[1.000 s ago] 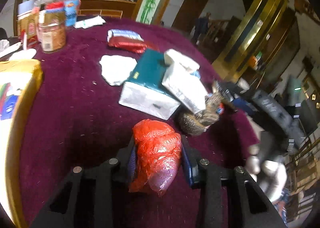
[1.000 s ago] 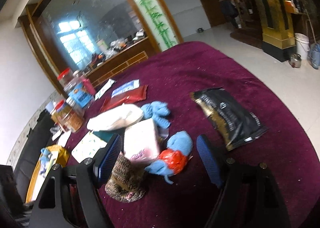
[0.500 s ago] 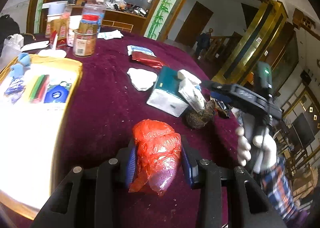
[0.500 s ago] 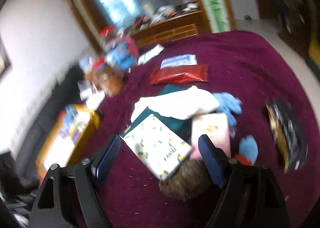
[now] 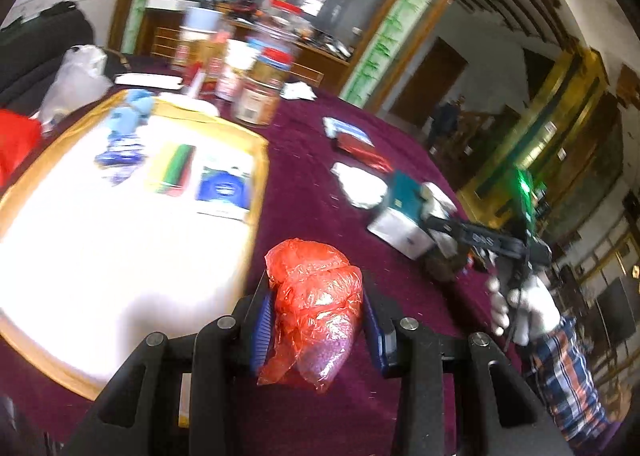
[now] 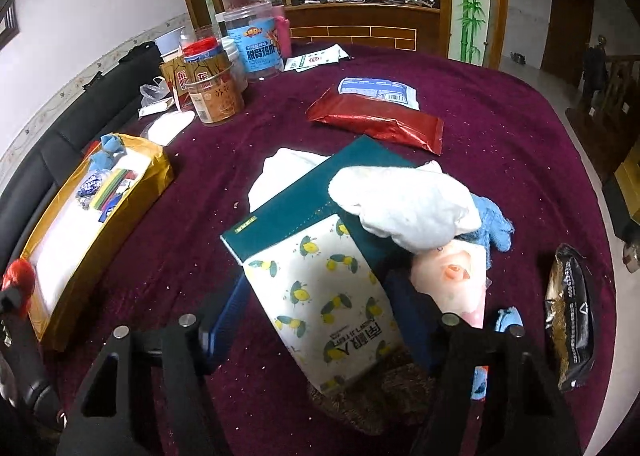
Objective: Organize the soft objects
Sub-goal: 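Carry the red bag and lemon-print tissue pack into the tray and release both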
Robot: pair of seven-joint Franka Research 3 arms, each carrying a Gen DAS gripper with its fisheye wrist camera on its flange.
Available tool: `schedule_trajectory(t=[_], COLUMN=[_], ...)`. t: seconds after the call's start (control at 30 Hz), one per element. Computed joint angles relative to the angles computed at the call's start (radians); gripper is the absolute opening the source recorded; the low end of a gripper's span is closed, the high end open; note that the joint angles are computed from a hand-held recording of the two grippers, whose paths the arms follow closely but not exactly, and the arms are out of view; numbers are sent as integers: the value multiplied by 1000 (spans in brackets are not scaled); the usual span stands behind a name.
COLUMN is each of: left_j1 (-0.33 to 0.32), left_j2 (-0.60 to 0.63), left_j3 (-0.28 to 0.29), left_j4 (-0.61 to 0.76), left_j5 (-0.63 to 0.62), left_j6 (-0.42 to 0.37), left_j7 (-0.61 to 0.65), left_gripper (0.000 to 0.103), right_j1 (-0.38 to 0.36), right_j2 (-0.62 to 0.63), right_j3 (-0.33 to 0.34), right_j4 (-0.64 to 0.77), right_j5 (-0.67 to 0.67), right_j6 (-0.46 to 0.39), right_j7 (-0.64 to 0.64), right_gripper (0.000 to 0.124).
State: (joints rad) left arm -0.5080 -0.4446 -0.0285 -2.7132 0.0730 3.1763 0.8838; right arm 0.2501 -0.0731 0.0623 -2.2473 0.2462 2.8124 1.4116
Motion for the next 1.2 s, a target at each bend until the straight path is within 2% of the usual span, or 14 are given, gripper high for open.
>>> schedule_trajectory(t=[0.13,0.17,0.3,0.43,0.53,0.67,0.73,0.83,0.9,0.93,0.97,1.0,1.1,1.2], left_j1=[116,157,227,225,239,292,316,316,314,296,277,273,283,249], left_j2=[-55,-66,-50,29,110,221,275,324,325,309,284,258,151,30], left_j3=[-55,-75,-82,-42,-38,-73,-88,-84,-81,-66,-52,-52,-63,-25], left_j4=[-39,-39,-6,64,132,240,288,321,328,315,290,266,169,60], left_j5=[18,27,56,36,14,12,7,-93,-166,-261,-346,-371,-343,-334], left_j6=[-23,-52,-150,-239,-287,-353,-370,-344,-347,-336,-307,-284,-205,-134], left_j7=[-43,-56,-54,15,74,108,102,168,214,277,334,348,305,270], left_gripper=[41,41,41,42,42,43,50,64,64,64,64,64,69,72], right_j1=[3,9,66,126,160,185,194,208,218,222,227,233,247,259], right_j2=[-45,-62,-109,-112,-90,-52,-35,-4,20,32,48,66,123,190], right_j3=[0,0,-15,-12,6,46,64,86,96,99,104,110,125,139], right_j4=[-30,-39,-42,-7,31,69,82,109,136,149,167,188,253,321], right_j5=[27,47,183,311,377,390,376,342,323,317,312,309,320,310], right_j6=[29,35,30,-12,-47,-63,-65,-76,-94,-100,-108,-119,-163,-213], right_j7=[23,17,-77,-169,-215,-218,-204,-174,-158,-152,-150,-148,-160,-149], right_gripper=[66,66,67,67,67,67,67,67,67,67,67,67,67,67])
